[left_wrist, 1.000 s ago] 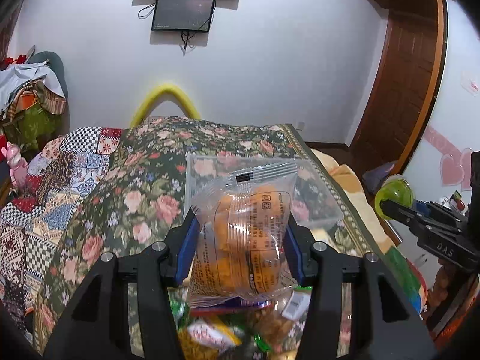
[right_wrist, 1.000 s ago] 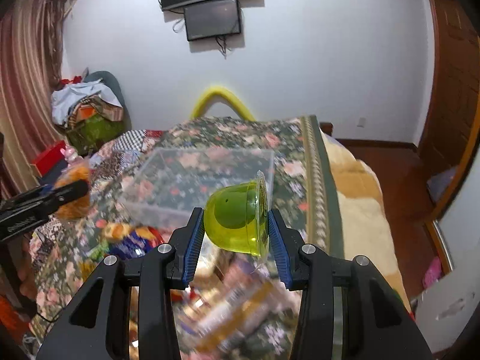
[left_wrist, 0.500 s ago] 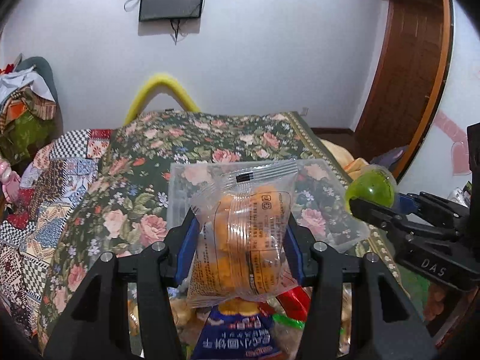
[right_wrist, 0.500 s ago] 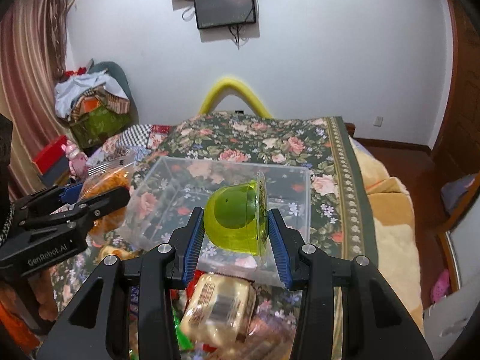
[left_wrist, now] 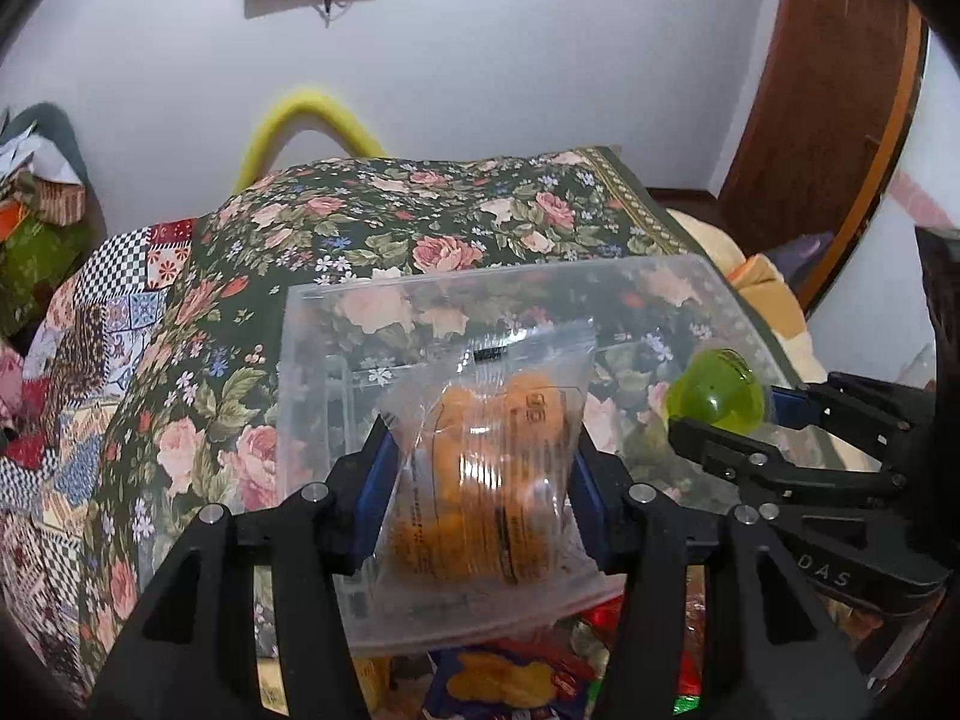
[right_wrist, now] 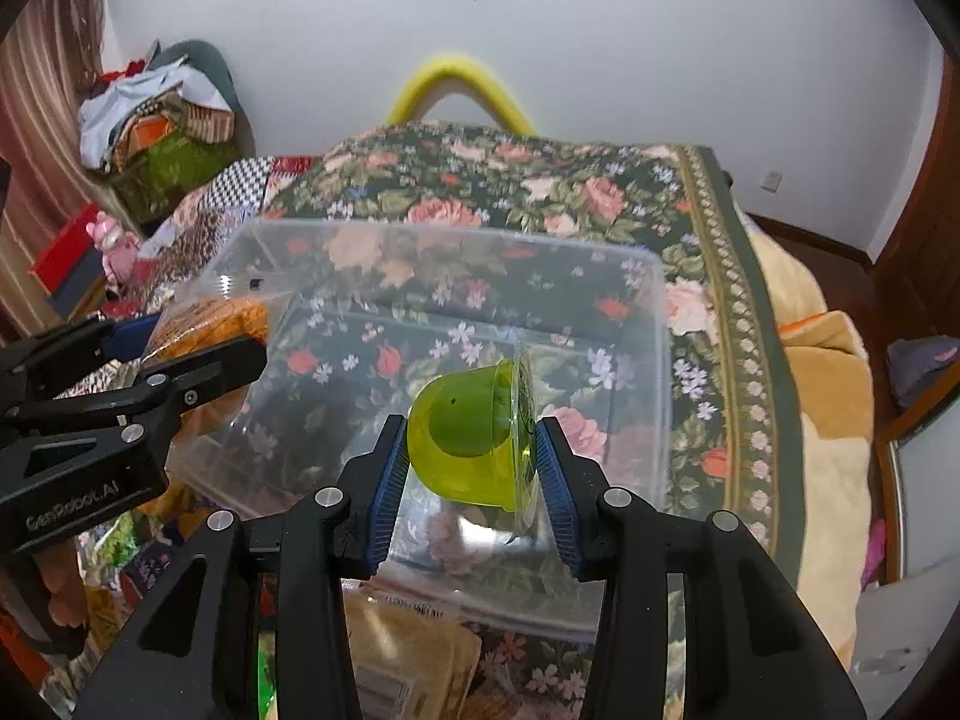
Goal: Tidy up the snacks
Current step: 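Carry the orange bag and jelly cup into the clear box and release both, then grasp the Kaka noodle bag with the left tool while the right tool grasps a wrapped bread loaf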
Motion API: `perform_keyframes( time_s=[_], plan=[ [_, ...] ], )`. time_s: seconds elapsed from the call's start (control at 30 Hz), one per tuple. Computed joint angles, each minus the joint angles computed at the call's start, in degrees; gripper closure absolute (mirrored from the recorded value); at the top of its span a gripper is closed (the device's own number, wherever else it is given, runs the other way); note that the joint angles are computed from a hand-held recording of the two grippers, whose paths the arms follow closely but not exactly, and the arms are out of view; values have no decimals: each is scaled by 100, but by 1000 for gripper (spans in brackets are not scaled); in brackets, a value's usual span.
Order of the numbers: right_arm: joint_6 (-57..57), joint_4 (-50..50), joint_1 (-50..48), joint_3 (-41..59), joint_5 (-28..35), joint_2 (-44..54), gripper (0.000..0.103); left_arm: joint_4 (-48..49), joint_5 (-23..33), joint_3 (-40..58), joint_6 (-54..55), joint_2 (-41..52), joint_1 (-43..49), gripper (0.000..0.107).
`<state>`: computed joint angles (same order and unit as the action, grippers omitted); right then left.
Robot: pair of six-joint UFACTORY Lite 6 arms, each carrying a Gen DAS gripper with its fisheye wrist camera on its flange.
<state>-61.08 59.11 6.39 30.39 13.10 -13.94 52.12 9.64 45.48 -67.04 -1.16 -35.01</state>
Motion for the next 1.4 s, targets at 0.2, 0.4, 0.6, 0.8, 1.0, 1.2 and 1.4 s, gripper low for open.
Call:
perform_keyframes(
  time_s=[0.2,0.4,0.6,0.8,1.0,1.2,1.4],
  plan=[
    [-374,344,64,105,-100,383,63,-22,-153,120,44,409,119,54],
    [-110,64,78,24,-205,185,62,146,-118,13,-134,188,103,54],
    [1080,-1114,-25,-125,51,-643,61,-1119,0,-254,1125,-481,166,54],
    [1961,-1979,-286,-450,675,-2002,54,-2085,488,-642,2143,-1657,116,54],
    [2660,-2652,-580,-738,1435,-3370,52,-2378,1268,-1182,2474,-3106,-110,46],
    [2944,-2910,-998,-1170,2386,-4762,49,-2871,2097,-1861,2883,-4563,-245,40],
    [4041,-3913,-772,-1762,3074,-6141,47,-3417,2922,-2703,3211,-6007,-295,38]
  ],
)
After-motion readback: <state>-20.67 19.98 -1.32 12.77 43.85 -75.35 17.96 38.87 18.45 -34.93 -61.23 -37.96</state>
